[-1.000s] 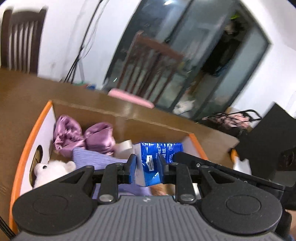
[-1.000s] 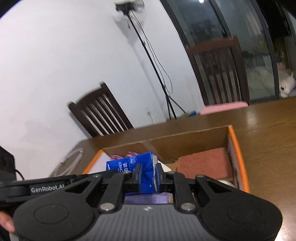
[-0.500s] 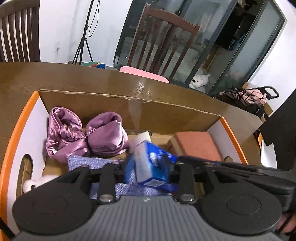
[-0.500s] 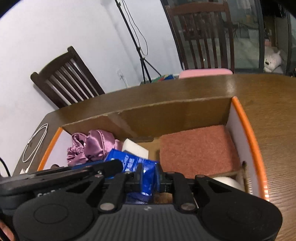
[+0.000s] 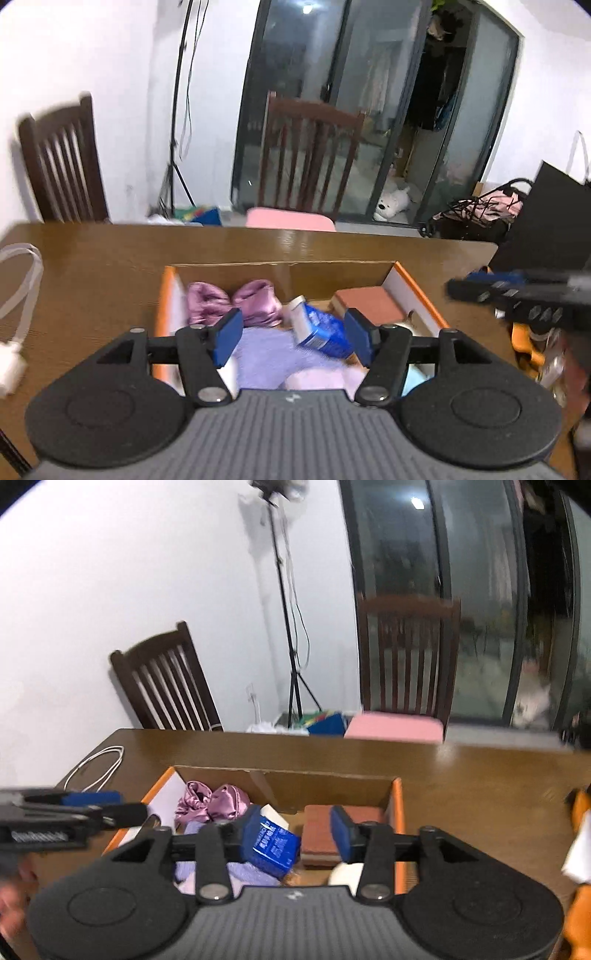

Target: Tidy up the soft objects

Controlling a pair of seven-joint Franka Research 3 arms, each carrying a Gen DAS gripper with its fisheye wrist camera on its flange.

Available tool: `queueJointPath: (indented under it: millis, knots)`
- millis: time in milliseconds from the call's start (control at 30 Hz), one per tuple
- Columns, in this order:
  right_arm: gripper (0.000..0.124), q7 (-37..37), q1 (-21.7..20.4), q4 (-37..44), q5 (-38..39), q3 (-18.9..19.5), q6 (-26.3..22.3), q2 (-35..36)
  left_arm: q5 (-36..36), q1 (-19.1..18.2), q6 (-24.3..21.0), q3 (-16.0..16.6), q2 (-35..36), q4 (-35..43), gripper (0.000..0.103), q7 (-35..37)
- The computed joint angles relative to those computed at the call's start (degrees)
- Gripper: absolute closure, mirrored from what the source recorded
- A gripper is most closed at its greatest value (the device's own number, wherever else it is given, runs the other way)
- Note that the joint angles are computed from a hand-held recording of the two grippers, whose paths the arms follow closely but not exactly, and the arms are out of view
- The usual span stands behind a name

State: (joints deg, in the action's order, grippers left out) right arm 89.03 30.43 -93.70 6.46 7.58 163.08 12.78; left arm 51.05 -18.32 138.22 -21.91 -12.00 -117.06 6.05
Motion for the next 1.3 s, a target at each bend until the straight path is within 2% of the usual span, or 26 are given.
queueJointPath:
  millis: [167,200,267,333,400,467,533,567,600,633,700,833,933,1067,1167,1300]
  knots:
    - [0.070,-1.34,-1.20,-9.98,-0.75,0.18,3.01,-8.57,0.05,-1.06,-7.43,-3.24,-7.27,-4.27,0.033,-2.11]
    - [0.070,-0.31,-3.12,-10.94,-1.14,2.18,3.28,-9.28,0.19,-1.05,-8.59,-3.95,-8.19,-4.61,0.030,-3.09]
    - [0.069,-1.27,-11.67,-13.75,0.88,11.18,5.39,-11.00,1.98,-0.70,-11.74,-6.20,-9.44,-4.96,0.023,-5.80]
    - [0.062,-0.16,-21.30,-16.97,-0.18,21.18,9.22,-12.46,5.89,-0.29,-15.75,-9.14,-10.06,-5.42,0.008,-9.59]
    - [0.042,1.84,-31.02,-21.87,-2.26,31.19,17.01,-14.33,10.69,-0.40,-20.98,-12.73,-10.27,-6.13,0.002,-14.62]
    - [0.030,6.73,-41.02,-27.04,-7.94,40.61,26.56,-16.42,14.07,-1.35,-24.95,-14.89,-9.89,-6.73,0.002,-18.30]
    - [0.030,7.60,-51.03,-30.76,-8.31,50.38,33.15,-19.17,16.73,-2.42,-28.92,-16.76,-9.27,-7.22,0.002,-21.53]
    - [0.030,12.67,-56.03,-32.13,-12.41,54.14,35.17,-21.30,18.24,-2.92,-31.31,-17.85,-9.06,-7.64,0.002,-23.21]
    - [0.030,17.57,-59.02,-33.34,-15.67,55.97,37.25,-23.30,19.79,-3.35,-33.54,-18.90,-8.46,-7.82,0.001,-24.80]
    - [0.030,18.71,-60.02,-34.92,-14.92,56.92,39.92,-24.51,20.93,-3.96,-35.26,-19.52,-8.11,-8.10,0.001,-25.86]
    - [0.030,19.28,-57.22,-37.18,-13.45,54.64,41.98,-25.34,22.49,-5.30,-38.67,-20.72,-6.77,-8.04,0.001,-27.03]
    - [0.030,19.19,-52.06,-41.38,-10.95,50.46,43.28,-28.12,23.07,-8.54,-42.07,-20.58,-4.76,-7.42,0.001,-27.29]
    - [0.030,17.99,-50.02,-44.05,-7.71,49.69,44.14,-30.60,23.18,-11.16,-44.24,-20.28,-3.55,-6.90,0.001,-27.90]
    - [0.030,18.08,-44.19,-48.82,-4.74,45.42,45.82,-34.23,23.76,-14.89,-49.46,-21.18,-1.41,-6.21,0.000,-29.29]
    - [0.030,17.24,-41.12,-52.78,-1.08,44.38,46.38,-38.59,23.75,-18.09,-53.46,-22.12,0.64,-5.11,0.000,-30.41]
    - [0.029,17.05,-33.12,-60.20,2.00,40.26,48.13,-44.43,22.80,-22.98,-60.81,-24.10,5.34,-1.50,0.000,-29.48]
